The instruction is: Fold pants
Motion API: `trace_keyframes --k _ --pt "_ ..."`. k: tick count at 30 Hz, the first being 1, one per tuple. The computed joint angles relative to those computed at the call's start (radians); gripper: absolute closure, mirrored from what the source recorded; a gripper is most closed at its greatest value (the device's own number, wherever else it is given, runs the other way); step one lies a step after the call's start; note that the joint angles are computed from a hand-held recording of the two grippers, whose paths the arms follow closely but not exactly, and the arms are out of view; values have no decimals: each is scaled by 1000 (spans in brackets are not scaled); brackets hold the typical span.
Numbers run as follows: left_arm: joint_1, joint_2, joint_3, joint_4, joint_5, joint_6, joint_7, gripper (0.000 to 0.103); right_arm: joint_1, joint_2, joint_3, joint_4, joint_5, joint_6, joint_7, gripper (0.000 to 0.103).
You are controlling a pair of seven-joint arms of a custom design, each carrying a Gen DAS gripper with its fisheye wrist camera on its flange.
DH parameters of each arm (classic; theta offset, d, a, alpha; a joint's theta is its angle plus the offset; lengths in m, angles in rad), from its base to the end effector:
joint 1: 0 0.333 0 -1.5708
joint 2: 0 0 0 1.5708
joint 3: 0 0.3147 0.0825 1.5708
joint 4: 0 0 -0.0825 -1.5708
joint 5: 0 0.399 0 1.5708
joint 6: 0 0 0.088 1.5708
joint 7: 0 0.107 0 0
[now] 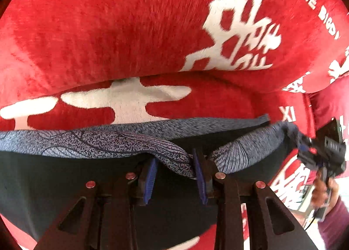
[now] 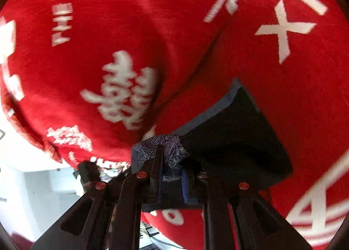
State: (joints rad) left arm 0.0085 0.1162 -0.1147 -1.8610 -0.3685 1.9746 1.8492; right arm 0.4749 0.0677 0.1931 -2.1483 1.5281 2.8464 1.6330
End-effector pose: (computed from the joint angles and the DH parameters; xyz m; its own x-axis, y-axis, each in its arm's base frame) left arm 0.6012 -0.0852 0.4515 -0.2326 -0.9120 0.3378 -0.9725 0.2230 -0.0675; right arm 0.4853 0.3141 0.3923 -0.4994 -0.3593 -0.7883 -0.7630 0.6135 0.2038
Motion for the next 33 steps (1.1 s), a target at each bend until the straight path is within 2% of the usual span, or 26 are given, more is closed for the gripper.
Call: trace_keyframes --k 2,8,9,10,11,12,13,16,18,19,23,24,25,26,27,29,30,31,33 --pt "-5 14 -2 9 23 -5 0 68 -14 59 -6 28 25 -33 11 87" --pt "16 -13 12 49 14 -72 3 68 -41 127 6 48 -121 -53 183 81" --pt "21 -25 16 48 16 -74 4 56 -43 123 9 42 -150 -44 219 79" --pt "24 -47 20 39 31 -55 2 35 -47 118 15 41 -150 -35 223 74" --pt "25 -69 22 19 45 -25 8 30 -45 98 18 30 -183 -14 238 69" --pt "24 -93 22 -8 78 18 17 30 -36 75 13 14 -270 5 291 51" --pt "22 -98 22 -20 117 42 6 30 -23 35 5 -15 -409 25 381 37" --pt "22 -88 25 -44 201 79 -71 30 -2 -72 3 -103 -635 42 581 35" --pt "19 -79 25 -71 268 93 -134 30 15 -122 1 -152 -707 25 689 40" --pt "18 -80 24 -88 287 102 -152 30 36 -145 3 -184 -680 34 713 46" --pt "13 -97 20 -140 325 122 -165 30 109 -123 -16 -217 -486 87 645 56" --pt "11 -100 19 -147 328 125 -162 30 120 -104 -14 -205 -408 111 592 60" --pt "10 -104 18 -154 336 132 -157 30 123 -75 -11 -184 -312 126 513 67" --pt "10 -106 17 -157 345 136 -156 30 113 -63 -10 -178 -275 115 476 76" --pt "9 -110 17 -161 357 145 -154 30 104 -57 -5 -177 -269 105 476 95" --pt "9 -124 17 -174 360 166 -141 30 97 -65 8 -188 -343 121 567 95" --pt "10 -132 17 -186 370 180 -129 30 95 -83 11 -202 -436 127 636 95" --pt "10 -137 17 -197 390 188 -120 30 90 -104 13 -216 -560 104 718 95" --pt "12 -137 16 -217 432 193 -119 30 93 -121 4 -228 -636 42 768 95"
